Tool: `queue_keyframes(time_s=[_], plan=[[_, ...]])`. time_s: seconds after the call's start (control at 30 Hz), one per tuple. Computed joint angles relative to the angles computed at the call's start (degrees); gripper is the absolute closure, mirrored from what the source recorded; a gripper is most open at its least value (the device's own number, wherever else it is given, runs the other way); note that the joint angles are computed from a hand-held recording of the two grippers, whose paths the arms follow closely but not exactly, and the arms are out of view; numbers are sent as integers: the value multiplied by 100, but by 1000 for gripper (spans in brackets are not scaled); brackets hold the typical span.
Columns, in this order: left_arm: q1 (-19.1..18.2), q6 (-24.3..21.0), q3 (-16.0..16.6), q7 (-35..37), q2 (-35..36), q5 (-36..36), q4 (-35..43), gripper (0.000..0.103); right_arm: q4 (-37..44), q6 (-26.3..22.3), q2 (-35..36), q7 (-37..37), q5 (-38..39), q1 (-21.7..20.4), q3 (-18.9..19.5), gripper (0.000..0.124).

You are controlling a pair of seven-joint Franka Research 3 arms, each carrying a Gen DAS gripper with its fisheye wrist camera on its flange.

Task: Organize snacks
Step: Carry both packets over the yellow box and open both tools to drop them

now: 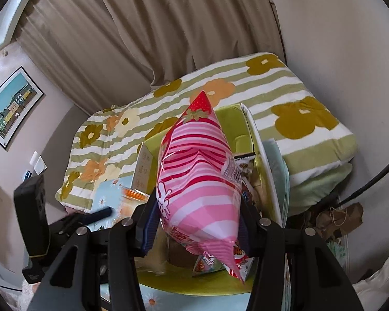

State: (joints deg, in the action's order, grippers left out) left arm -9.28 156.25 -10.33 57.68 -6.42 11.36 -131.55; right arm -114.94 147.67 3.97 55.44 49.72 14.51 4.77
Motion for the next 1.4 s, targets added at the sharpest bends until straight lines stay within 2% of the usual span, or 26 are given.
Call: queue_keyframes(time_s=[0.03,0.1,0.33,0.6,0.63,0.67,0.73,0.9,1.13,1.4], plan=[[52,-80,-62,-221,-28,297,10,1,-5,-41,9,-32,59,-13,-4,77],[62,-140,-62,-323,-130,416,-87,1,-83,-88,-21,-75,127,-30,-14,77],[-6,150,177,-87,-427,-389,-595,1,-80,-216,147,8,-71,-8,-3,77],[190,11,25,-640,-509,160,-636,1,144,-452,415,261,-238,-6,72,75],[201,-14,16,-691,-499,211,-612,1,180,-546,448,208,-159,-33,87,70],[228,-42,-8,-781,-493,306,-595,1,160,-570,444,177,-83,-50,98,52],[269,-52,-38,-946,-501,486,-602,1,-10,-252,359,158,-161,-3,105,21],[247,-17,-4,-1077,-487,545,-669,1,-384,463,151,-248,-345,100,122,21],[288,-169,-62,-1471,-757,710,-882,1,-313,101,127,-519,-52,9,87,21],[297,-365,-39,-1737,-1566,757,-1460,1,-528,259,-224,-714,77,225,156,21]])
